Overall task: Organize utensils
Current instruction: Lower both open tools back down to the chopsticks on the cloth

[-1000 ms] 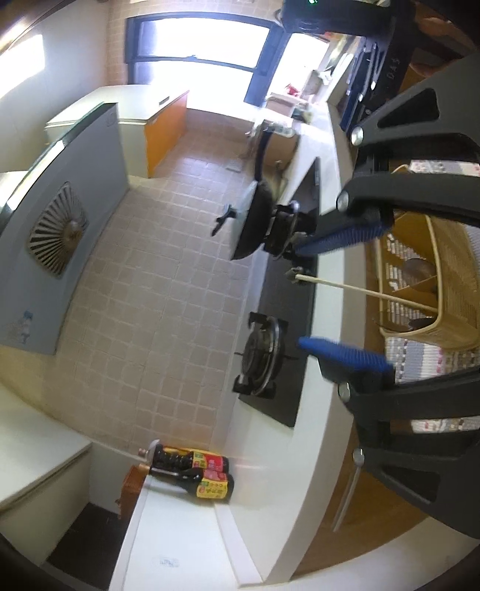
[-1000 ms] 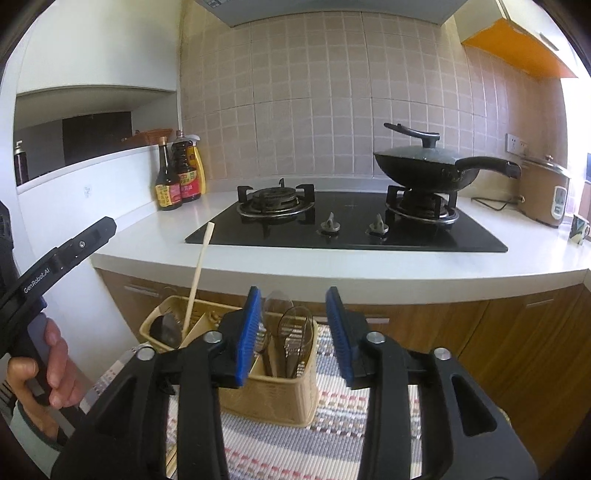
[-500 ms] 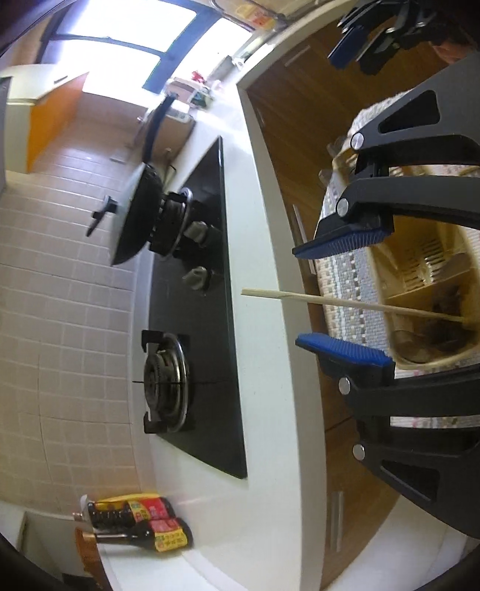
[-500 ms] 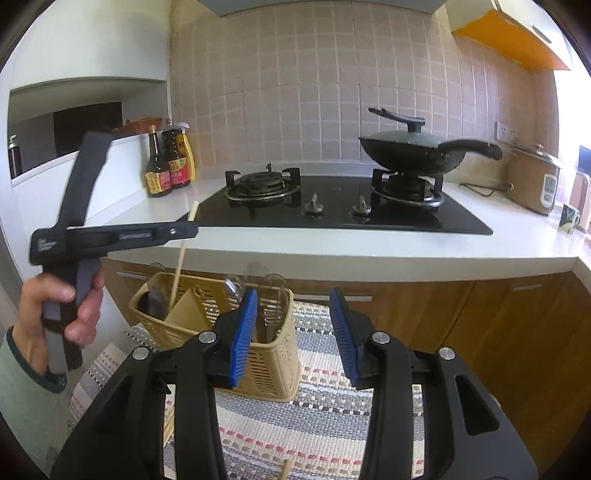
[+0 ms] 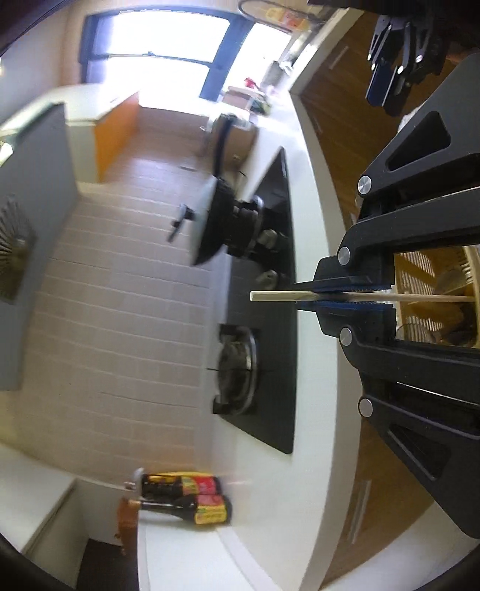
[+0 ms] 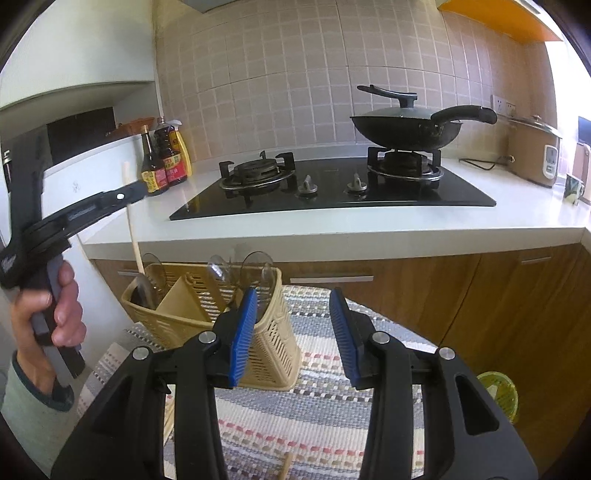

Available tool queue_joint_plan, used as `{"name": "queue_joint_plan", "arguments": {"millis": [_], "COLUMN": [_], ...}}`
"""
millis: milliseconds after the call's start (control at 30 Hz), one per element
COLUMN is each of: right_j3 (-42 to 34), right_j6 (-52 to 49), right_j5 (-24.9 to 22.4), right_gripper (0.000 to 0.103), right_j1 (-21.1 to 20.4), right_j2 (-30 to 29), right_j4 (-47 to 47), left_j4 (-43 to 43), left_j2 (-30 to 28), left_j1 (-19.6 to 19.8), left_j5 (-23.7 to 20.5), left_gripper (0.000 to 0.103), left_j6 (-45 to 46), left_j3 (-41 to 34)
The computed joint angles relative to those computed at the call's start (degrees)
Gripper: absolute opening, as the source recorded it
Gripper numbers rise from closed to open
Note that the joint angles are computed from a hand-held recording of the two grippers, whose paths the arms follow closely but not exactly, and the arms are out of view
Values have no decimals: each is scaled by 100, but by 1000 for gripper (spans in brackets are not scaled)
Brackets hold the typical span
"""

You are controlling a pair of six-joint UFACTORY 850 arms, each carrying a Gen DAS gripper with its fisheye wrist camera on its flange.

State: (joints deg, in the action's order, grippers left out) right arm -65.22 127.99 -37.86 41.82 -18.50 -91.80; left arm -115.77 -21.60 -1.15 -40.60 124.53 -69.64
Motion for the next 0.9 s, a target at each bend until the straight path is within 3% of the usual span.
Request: {"name": "queue_joint_plan", "arguments": {"millis": [67,100,133,233,400,567,733,900], "right_j3": [34,48,75,146,134,140,131,102], "right_j6": [-20,-20,-9,-11,-812,-2290,-3487,-4056], "right_j5": [-60,-77,-78,-8,433,1237,1594,1669], "right_gripper": [38,38,38,46,48,48,48,36], "right_j1": [81,110,141,199,179,-8,-66,-77], "right_j2": [32,47,75,155,171,-19,-295,-473], "right_j4": [16,28,35,146,1384,3485,5066,5844], "left_j4": [-90,-9,133,565,1344,2951,4533,5734], "left_j2": [99,107,129,186,354,433,350,139], "left_j1": [83,120,187,379,716,826,703,626], "left_j5": [-81,-106,-145,-299,-308,160,829,910], "left_gripper": [3,11,25,45,46,46,44,42], "left_j6": [124,44,-98,-498,-1271,-2297,-3282,-4134], "left_j3": [214,238,287,378,581,836,1072,1108]}}
